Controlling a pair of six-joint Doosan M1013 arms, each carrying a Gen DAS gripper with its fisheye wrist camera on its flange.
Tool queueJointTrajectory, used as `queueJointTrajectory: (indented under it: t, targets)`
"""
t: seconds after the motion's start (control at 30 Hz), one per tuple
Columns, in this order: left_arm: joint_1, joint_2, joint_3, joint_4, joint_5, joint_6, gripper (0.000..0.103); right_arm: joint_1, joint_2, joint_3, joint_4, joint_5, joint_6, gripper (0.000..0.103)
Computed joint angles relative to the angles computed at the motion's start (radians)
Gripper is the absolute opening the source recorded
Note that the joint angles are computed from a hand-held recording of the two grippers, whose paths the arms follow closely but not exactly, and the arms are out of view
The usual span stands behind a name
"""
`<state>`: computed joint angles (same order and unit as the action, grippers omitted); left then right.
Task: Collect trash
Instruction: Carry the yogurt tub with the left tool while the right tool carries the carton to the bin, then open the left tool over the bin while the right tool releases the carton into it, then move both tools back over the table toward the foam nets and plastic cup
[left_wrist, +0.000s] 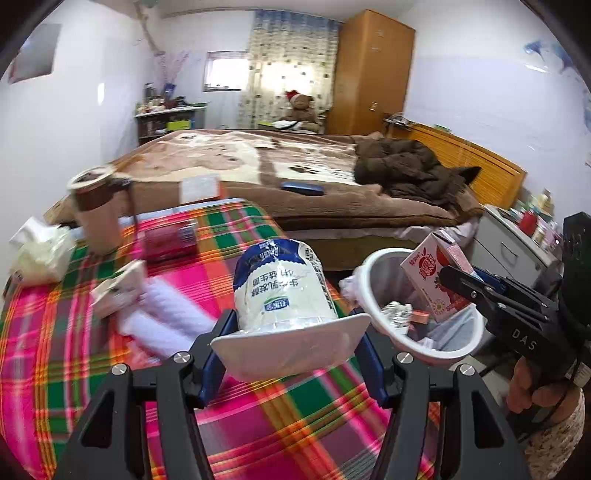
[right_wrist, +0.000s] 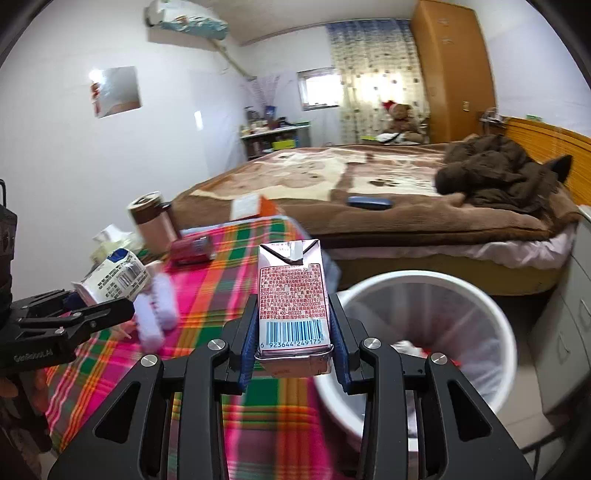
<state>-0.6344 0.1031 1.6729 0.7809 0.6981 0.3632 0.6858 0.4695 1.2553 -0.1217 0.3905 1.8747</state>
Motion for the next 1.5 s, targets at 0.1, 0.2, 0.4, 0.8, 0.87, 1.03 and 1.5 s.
queueJointTrajectory:
  t: [0.1, 0.2, 0.4, 0.8, 0.87, 1.03, 1.5]
  targets:
    - [-0.004, 0.025, -0.029, -0.022, -0.026, 0.037, 0.063, -0.006, -0.007, 0.012, -0.109, 0.005, 0.116, 0.036]
    - [-0.007, 0.050, -0.056, -0.057, -0.060, 0.087, 0.063, -0.015, -0.012, 0.021, -0.171, 0.014, 0.192, 0.036]
    - [-0.007, 0.102, -0.118, -0.161, -0.114, 0.211, 0.063, -0.030, -0.015, 0.028, -0.249, 0.049, 0.288, 0.036]
    - [-0.006, 0.218, -0.240, -0.406, -0.108, 0.459, 0.063, -0.064, 0.009, 0.009, -0.258, 0.163, 0.340, 0.036]
    - [-0.005, 0.233, -0.257, -0.428, -0.096, 0.476, 0.063, -0.068, 0.012, 0.007, -0.252, 0.174, 0.339, 0.036]
    - [0.003, 0.260, -0.285, -0.475, -0.077, 0.514, 0.064, -0.075, 0.022, -0.003, -0.247, 0.198, 0.334, 0.036]
    - [0.018, 0.240, -0.253, -0.475, -0.092, 0.473, 0.081, -0.073, 0.026, -0.009, -0.266, 0.213, 0.343, 0.065]
